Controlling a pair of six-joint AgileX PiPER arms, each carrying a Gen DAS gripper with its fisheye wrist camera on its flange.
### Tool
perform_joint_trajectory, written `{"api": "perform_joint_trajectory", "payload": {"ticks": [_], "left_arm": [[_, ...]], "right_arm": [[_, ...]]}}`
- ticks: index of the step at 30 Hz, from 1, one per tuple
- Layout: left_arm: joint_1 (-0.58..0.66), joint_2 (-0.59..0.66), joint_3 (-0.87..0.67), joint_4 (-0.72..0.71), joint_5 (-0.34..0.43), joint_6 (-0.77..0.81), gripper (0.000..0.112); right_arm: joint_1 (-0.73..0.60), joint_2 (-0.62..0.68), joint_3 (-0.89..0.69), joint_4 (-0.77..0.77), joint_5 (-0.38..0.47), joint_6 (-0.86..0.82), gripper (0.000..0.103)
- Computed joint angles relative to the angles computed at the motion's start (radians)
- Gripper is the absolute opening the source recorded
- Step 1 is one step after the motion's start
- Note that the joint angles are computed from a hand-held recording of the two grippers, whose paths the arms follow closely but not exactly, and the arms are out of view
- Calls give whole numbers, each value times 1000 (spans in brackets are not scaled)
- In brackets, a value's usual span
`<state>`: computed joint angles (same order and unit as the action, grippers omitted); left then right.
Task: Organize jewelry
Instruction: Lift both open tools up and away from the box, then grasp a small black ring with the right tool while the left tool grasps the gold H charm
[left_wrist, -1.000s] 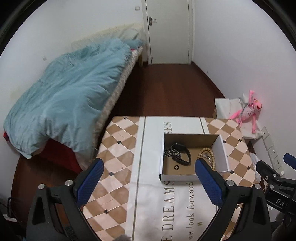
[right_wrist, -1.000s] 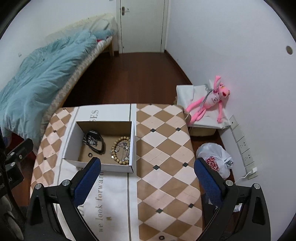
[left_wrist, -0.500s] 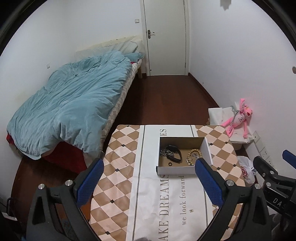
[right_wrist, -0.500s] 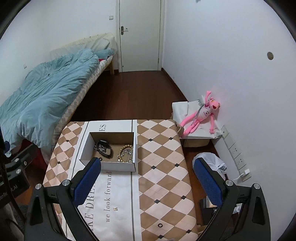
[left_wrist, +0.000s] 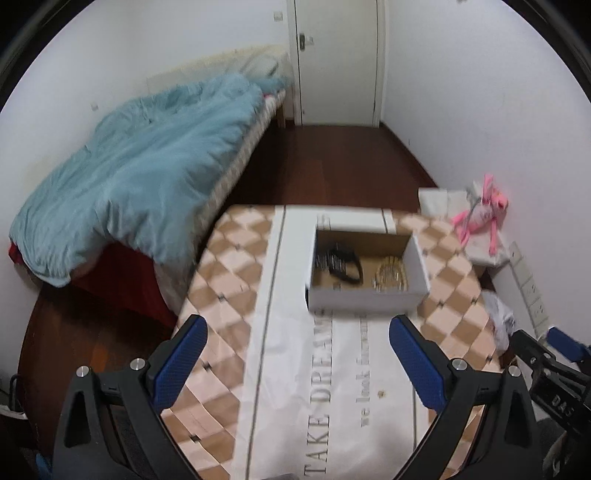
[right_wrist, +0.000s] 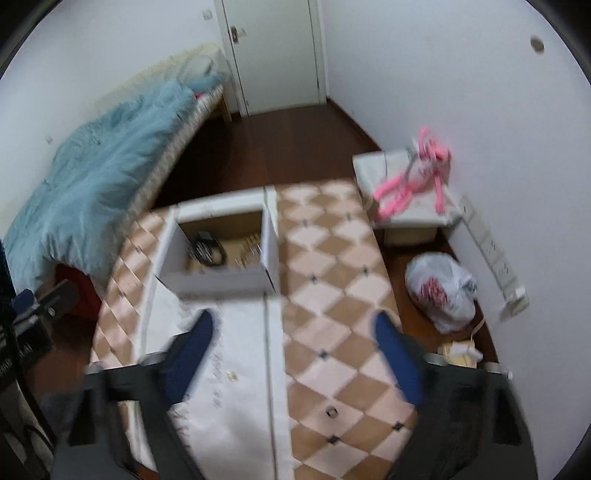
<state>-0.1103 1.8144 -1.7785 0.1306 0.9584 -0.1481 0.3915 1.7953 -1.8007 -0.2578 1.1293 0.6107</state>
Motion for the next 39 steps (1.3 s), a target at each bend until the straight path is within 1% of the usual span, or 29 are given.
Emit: {"api": "perform_joint_trajectory", "payload": {"ticks": [1, 3, 4, 6, 7, 8, 10, 13, 16, 18, 19, 20, 21, 22, 25, 30, 32, 33, 35, 38, 39], "left_arm": [[-6, -1, 26, 8, -8, -5, 100], [-29, 16, 95, 32, -29, -14, 100], [-38, 25, 110, 39, -30, -20, 100], [-57, 50, 151, 48, -34, -26, 100], [-67, 68, 167, 52, -34, -27, 100], [-73, 78, 180, 55, -34, -30, 100], [-78, 103, 198, 41, -30, -24, 100], [-84, 128, 211, 20, -17, -19, 100], [-91, 146, 210, 12, -5, -19, 100], [-94, 158, 200, 6, 7, -17, 100], [-95, 164, 191, 3, 14, -15, 100], [-99, 168, 190, 2, 16, -14, 100], [-102, 171, 194, 4, 12, -16, 100], [-106, 174, 197, 6, 9, -19, 100], [-108, 187, 192, -15, 9, -6, 100], [-108, 217, 173, -99, 1, 46, 100], [-113, 225, 167, -125, -11, 61, 99], [-117, 227, 164, -134, -17, 65, 97], [-128, 239, 148, -147, -21, 72, 90], [-149, 259, 127, -140, -32, 75, 76], [-156, 265, 122, -137, -33, 74, 64]], "right_arm": [[-13, -6, 48, 15, -14, -1, 73], [-36, -22, 174, 41, -73, 10, 73], [-40, -17, 210, 41, -82, 14, 73], [-64, -15, 315, 78, -142, 11, 73], [-66, -10, 343, 80, -155, 14, 71], [-70, -6, 381, 85, -179, 17, 66], [-78, -5, 434, 104, -215, 9, 64], [-89, -4, 493, 120, -256, 7, 63], [-86, 8, 517, 116, -274, 16, 62], [-84, 17, 532, 121, -288, 10, 56], [-84, 24, 526, 127, -285, 4, 49], [-81, 34, 524, 133, -283, 0, 44], [-73, 37, 533, 115, -294, 13, 42], [-62, 34, 542, 95, -308, 25, 37], [-36, 32, 558, 49, -332, 52, 14], [-53, 3, 585, 73, -382, 39, 13], [-65, -10, 584, 78, -387, 36, 13], [-71, -16, 581, 82, -388, 37, 13], [-76, -25, 576, 74, -385, 40, 13], [-89, -27, 567, 78, -379, 38, 13], [-93, -27, 562, 77, -376, 37, 13]]}}
